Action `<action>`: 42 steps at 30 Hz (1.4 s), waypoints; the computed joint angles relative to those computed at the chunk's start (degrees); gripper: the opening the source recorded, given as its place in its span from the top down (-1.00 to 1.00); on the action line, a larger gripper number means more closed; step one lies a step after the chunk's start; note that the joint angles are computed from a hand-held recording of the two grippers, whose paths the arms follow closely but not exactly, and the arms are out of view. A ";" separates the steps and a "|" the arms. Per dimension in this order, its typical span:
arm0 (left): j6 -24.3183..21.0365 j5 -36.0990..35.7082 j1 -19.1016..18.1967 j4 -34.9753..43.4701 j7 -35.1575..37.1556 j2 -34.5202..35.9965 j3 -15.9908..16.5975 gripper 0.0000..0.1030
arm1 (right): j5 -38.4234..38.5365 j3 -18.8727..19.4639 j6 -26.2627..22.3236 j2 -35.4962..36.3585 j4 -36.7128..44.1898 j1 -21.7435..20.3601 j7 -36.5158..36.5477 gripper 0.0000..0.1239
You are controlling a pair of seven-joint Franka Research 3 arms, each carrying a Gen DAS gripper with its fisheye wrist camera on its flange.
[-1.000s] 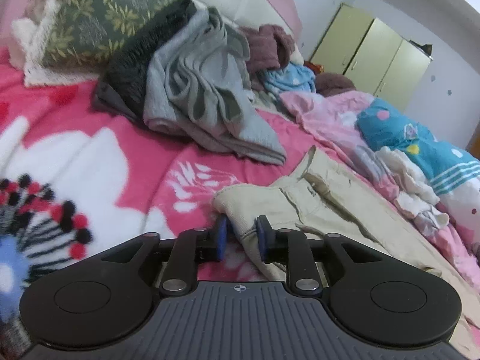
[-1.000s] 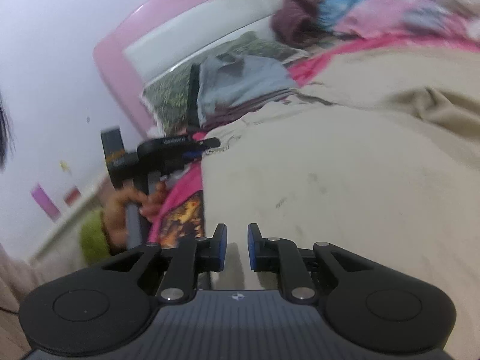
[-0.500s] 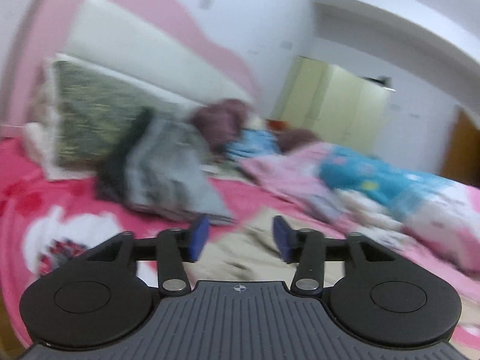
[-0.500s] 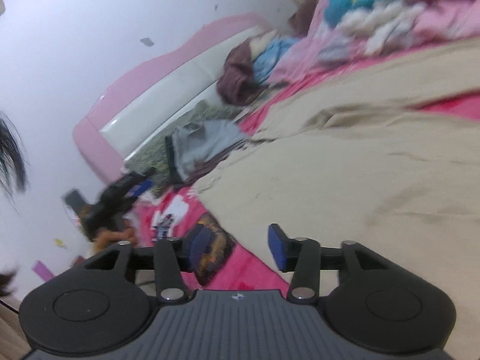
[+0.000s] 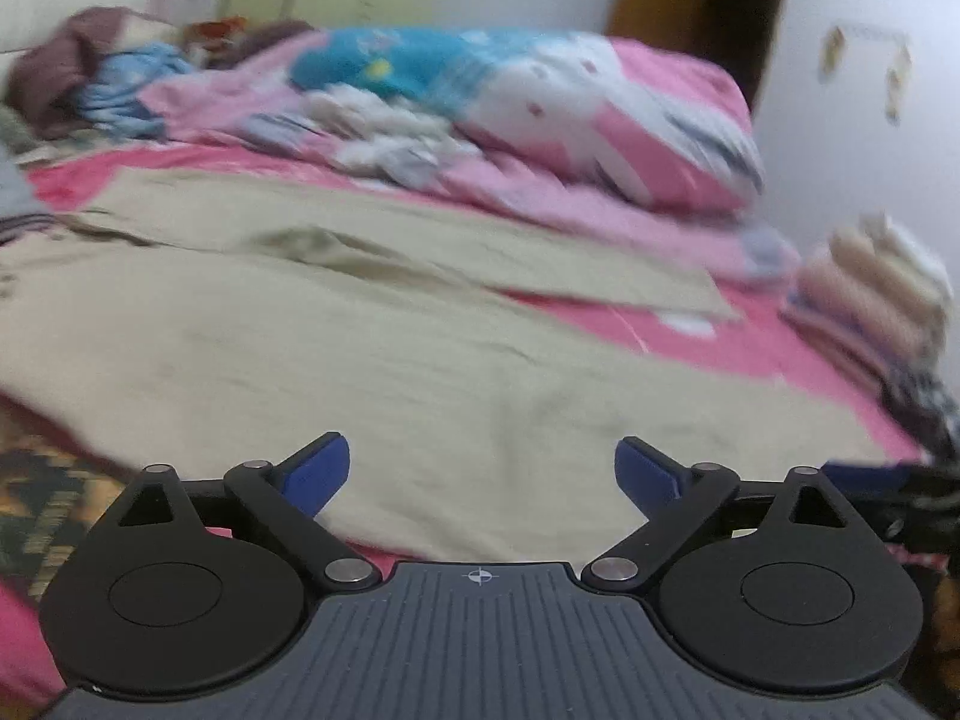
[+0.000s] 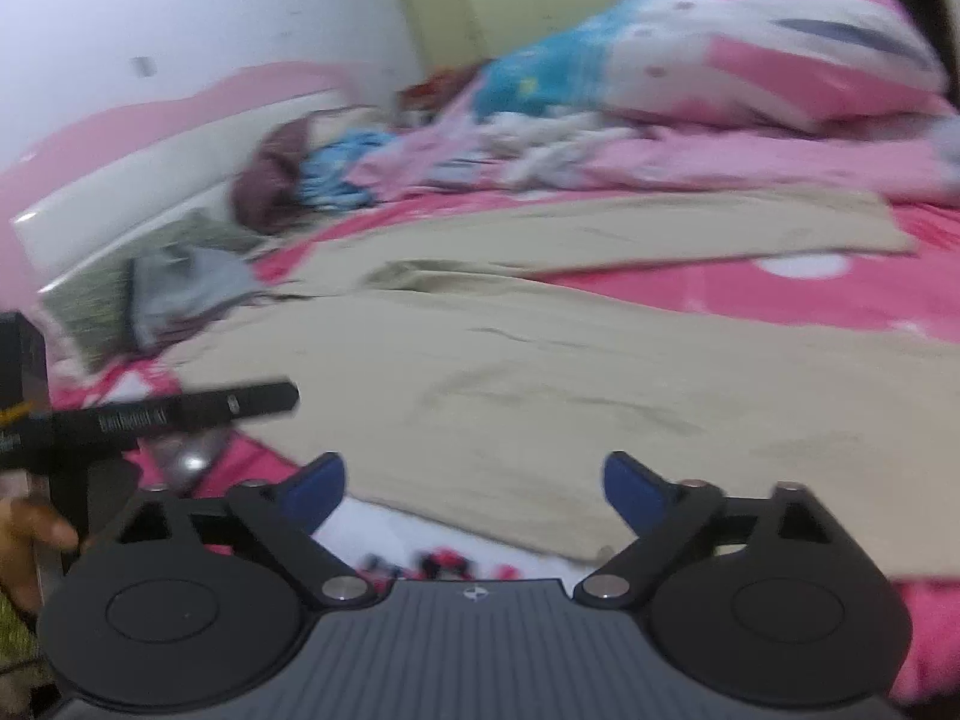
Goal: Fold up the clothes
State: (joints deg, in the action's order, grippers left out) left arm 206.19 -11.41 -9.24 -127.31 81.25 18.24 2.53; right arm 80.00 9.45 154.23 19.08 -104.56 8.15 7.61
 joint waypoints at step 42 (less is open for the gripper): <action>2.56 -16.10 -7.58 11.35 13.45 10.65 3.29 -0.61 | -11.30 4.93 19.54 5.89 4.62 -0.45 3.94 0.35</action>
